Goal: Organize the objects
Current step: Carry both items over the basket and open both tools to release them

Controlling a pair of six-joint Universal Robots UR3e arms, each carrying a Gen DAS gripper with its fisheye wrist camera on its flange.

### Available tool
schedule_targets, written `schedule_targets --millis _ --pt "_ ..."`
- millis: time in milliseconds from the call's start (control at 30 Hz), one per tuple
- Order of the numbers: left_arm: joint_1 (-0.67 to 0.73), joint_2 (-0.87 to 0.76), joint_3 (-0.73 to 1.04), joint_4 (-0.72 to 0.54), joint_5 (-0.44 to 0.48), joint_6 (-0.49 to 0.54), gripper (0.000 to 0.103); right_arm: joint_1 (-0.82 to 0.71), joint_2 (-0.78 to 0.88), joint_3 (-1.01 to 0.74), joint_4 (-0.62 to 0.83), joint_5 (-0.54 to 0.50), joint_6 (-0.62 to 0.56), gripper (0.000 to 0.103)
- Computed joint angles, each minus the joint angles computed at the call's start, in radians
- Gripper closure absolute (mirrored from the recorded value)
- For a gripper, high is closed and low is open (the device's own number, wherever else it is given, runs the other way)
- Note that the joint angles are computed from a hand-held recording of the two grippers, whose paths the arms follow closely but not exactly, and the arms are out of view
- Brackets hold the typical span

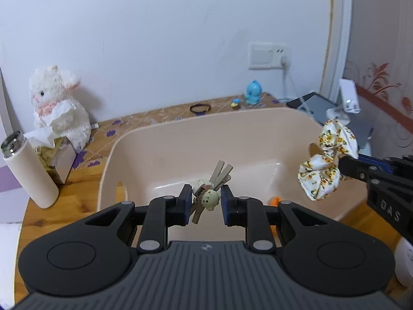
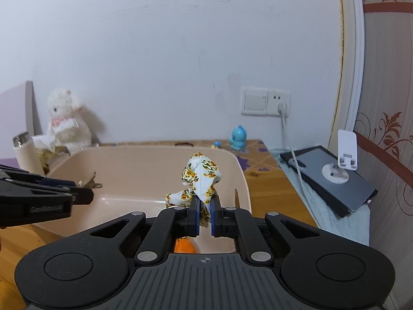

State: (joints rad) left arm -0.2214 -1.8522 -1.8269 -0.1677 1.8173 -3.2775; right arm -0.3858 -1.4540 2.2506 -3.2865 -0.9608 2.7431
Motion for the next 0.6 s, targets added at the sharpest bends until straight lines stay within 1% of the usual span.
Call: schedule_targets --millis 167,233,267,300,333,367,400,433,467,500,567,600 --pt "-0.002 -0.097 0.071 -0.040 0.036 -0.036 0.077 0.048 0.069 -0.060 0.022 -0.064 -0.009 0.096" --pt "0.002 -0.113 0.080 -0.054 0.032 -0.049 0.076 0.067 0.079 -0.075 0.047 -0.093 -0.016 0.095" --pt "0.006 -0.110 0.072 -0.054 0.024 -0.058 0.076 0.077 0.082 -0.081 0.055 -0.112 -0.017 0.094" --pt "0.008 -0.106 0.065 -0.054 0.019 -0.067 0.076 0.081 0.084 -0.083 0.058 -0.118 -0.022 0.091" --pt "0.010 -0.099 0.056 -0.052 0.015 -0.072 0.073 0.080 0.084 -0.080 0.058 -0.118 -0.028 0.088" --pt "0.010 -0.089 0.048 -0.053 0.015 -0.074 0.069 0.078 0.079 -0.073 0.053 -0.118 -0.030 0.074" --pt "0.008 -0.077 0.039 -0.056 0.021 -0.075 0.053 0.075 0.069 -0.061 0.044 -0.117 -0.030 0.071" --pt "0.003 -0.065 0.034 -0.062 0.033 -0.077 0.036 0.069 0.059 -0.049 0.038 -0.110 -0.028 0.068" --pt "-0.004 -0.049 0.018 -0.052 0.051 -0.081 0.030 0.061 0.044 -0.038 0.040 -0.100 -0.028 0.061" --pt "-0.009 -0.031 -0.005 -0.029 0.064 -0.082 0.028 0.048 0.024 -0.023 0.043 -0.083 -0.029 0.051" --pt "-0.016 0.000 -0.024 -0.029 0.085 -0.086 0.027 0.024 -0.020 0.010 0.048 -0.054 -0.030 0.040" --pt "-0.016 0.019 -0.035 -0.037 0.089 -0.092 0.026 0.010 -0.043 0.028 0.051 -0.038 -0.034 0.039"
